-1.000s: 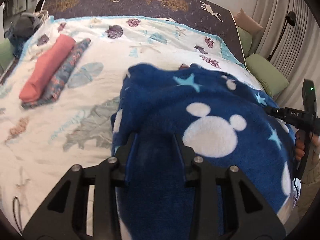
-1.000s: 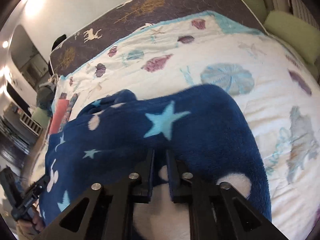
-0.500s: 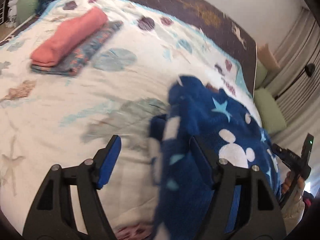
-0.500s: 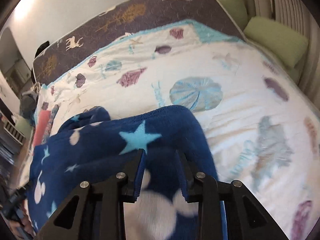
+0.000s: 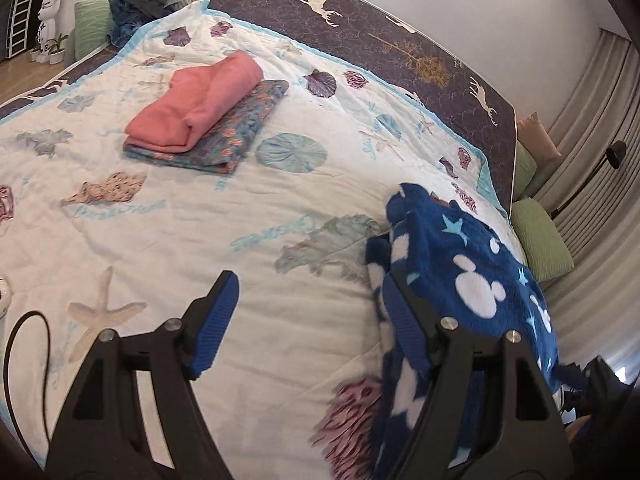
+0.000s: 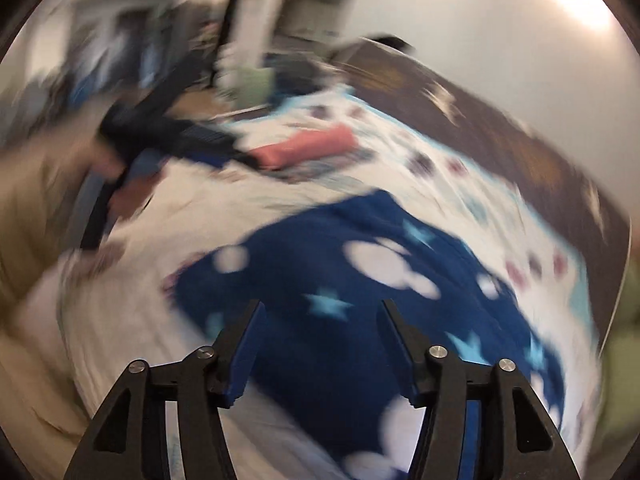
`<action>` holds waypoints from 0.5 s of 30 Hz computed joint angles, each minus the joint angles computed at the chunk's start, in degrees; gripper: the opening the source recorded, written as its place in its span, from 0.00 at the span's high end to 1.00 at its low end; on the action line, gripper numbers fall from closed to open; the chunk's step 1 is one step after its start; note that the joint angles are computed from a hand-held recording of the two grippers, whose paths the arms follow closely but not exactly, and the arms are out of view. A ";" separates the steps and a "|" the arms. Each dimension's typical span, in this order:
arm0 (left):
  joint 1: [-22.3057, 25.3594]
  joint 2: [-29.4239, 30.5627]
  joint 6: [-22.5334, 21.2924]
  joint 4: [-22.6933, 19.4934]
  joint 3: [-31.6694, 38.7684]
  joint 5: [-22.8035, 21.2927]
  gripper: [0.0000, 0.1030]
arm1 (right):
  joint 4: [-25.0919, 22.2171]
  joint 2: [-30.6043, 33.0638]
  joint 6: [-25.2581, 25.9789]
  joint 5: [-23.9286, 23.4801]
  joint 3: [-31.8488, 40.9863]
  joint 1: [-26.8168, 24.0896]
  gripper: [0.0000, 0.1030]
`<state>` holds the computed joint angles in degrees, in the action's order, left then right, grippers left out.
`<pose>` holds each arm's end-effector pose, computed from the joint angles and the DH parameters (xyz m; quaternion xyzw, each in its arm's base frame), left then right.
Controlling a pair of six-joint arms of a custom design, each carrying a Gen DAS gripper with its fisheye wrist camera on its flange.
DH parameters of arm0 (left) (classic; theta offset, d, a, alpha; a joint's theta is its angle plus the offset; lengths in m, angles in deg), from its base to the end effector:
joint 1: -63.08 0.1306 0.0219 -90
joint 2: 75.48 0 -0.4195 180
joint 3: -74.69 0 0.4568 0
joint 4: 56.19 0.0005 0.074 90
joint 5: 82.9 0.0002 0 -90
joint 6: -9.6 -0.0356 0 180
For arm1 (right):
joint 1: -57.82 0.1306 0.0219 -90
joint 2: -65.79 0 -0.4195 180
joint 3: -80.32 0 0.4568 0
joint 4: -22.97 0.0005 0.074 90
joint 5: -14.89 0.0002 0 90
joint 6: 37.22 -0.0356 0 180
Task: Fold small clothes
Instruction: 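Grasp the navy garment's edge with the right tool and lift it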
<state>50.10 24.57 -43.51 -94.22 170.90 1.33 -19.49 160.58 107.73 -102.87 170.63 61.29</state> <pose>0.6168 -0.1390 0.4399 -0.2090 0.8879 -0.1300 0.3887 0.5822 0.0514 0.4357 -0.5175 0.7453 0.0463 0.4178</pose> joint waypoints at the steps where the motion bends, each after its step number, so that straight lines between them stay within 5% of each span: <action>1: 0.04 -0.54 -0.54 -0.03 -0.61 -0.14 0.27 | -0.24 -0.58 1.51 0.53 -1.27 0.73 0.39; 4: 0.06 -2.05 -2.34 -0.26 -2.39 -1.07 0.24 | 1.29 -1.69 3.95 3.22 -4.73 2.77 0.37; 9: 1.23 -3.73 -1.41 1.03 -5.04 1.10 0.24 | 14.87 -4.74 7.87 10.68 -13.80 6.36 0.35; 15: 2.33 -4.72 -0.88 2.66 -6.72 3.38 0.24 | 24.65 -3.14 3.96 19.68 -16.10 9.83 0.35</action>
<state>52.42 19.85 -44.39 -91.56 164.18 4.71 5.17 157.44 111.70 -83.18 154.54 71.12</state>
